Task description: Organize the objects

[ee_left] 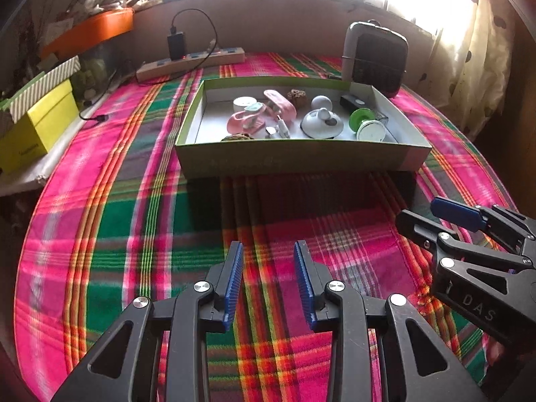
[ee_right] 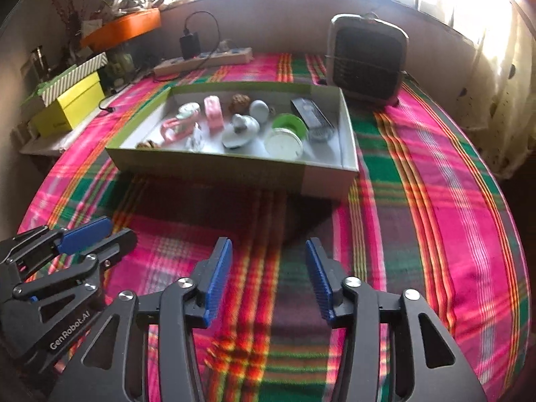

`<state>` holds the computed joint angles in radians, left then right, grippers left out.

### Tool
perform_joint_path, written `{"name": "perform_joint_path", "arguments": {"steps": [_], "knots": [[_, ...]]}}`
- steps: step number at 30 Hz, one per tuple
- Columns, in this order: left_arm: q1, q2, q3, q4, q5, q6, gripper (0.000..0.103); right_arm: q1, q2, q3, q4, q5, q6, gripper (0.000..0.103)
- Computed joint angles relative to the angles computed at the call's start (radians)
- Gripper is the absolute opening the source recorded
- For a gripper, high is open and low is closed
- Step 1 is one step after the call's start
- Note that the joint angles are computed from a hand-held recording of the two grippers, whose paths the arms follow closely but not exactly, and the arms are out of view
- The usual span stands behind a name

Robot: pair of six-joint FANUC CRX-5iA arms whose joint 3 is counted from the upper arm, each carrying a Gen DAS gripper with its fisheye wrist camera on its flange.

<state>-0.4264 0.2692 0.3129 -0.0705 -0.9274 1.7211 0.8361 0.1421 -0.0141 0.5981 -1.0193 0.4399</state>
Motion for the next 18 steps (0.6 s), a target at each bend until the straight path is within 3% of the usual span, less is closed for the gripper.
{"name": "perform_joint_path", "arguments": {"steps": [18], "knots": [[-0.050, -0.010, 0.004, -0.096, -0.010, 0.093, 0.037, 0.047, -0.039, -0.081, 0.067, -0.056, -0.118, 0.061]]}}
